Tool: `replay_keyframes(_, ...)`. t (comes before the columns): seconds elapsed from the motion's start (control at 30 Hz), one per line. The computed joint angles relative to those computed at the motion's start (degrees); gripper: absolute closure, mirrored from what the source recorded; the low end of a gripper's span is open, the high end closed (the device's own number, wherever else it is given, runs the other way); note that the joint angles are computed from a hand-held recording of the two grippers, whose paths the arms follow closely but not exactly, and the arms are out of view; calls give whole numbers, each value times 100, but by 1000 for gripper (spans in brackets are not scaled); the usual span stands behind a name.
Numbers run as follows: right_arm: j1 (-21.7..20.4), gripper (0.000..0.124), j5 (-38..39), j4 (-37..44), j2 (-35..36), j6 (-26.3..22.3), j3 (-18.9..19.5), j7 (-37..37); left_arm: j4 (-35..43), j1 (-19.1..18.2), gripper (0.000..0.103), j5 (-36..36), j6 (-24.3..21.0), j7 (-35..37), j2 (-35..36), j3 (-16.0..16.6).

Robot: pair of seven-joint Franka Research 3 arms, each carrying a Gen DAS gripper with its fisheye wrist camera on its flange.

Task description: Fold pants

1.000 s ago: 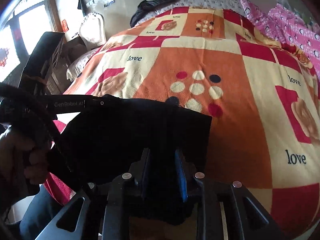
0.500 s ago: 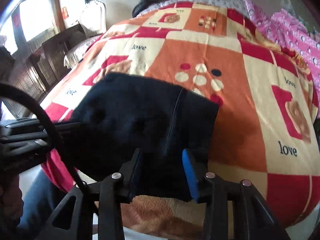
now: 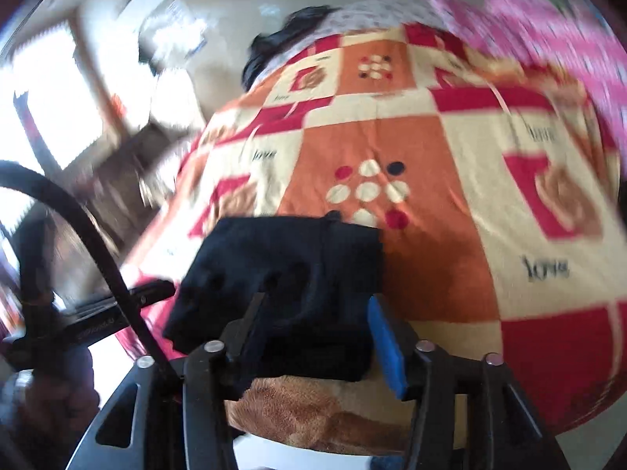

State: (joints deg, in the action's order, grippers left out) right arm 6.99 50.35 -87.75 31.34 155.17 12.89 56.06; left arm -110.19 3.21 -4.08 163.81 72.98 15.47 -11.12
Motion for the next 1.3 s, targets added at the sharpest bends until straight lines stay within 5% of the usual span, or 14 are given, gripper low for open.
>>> replay_keyframes(0.1,-608,73,813,784,695,-1127,337,70,428,973,73,-1936,-567,1425,391,-890)
replay_keyframes(0.17,-591,73,777,1204,1022,-1509,229,338,549,1094,45,-2521,-751,1588,543,-921)
replay_keyframes(0.2,-504,73,593,1431,1178,-1632,109,587,582,1120,41,-2759,-835,1619,593,-910)
replay_keyframes(0.27,-538,72,417,2004,1610,-2187,115,903,559,1329,37,-3553,-884,2074,639,-1089)
replay_keyframes(0.4,-674,70,503,2501,1987,-2758,364,819,582,1166,34,-3931,-857,2418,627,-938)
replay_keyframes(0.5,-381,67,82,2718,2034,-2770,171,966,806,1054,34,-4086,-1056,2602,750,-853)
replay_keyframes(0.6,-189,49,-228,2954,2106,-2768,114,987,980,965,34,-4145,-1158,2742,850,-794)
replay_keyframes(0.7,-67,55,-588,2855,2008,-2622,-1,903,955,953,35,-4203,-1078,2949,811,-779)
replay_keyframes(0.8,-222,63,-457,2708,1991,-2551,145,741,913,1224,34,-5197,-934,3846,746,-1089)
replay_keyframes(0.93,-350,65,-207,2816,2130,-2587,298,618,1209,766,34,-4295,-1515,3236,946,-612)
replay_keyframes(1.17,-232,66,-250,2726,2057,-2434,202,369,1140,744,32,-4302,-1526,3220,938,-670)
replay_keyframes(1.3,-14,76,-622,2602,1918,-2169,7,470,877,279,48,-3315,-793,2547,788,-388)
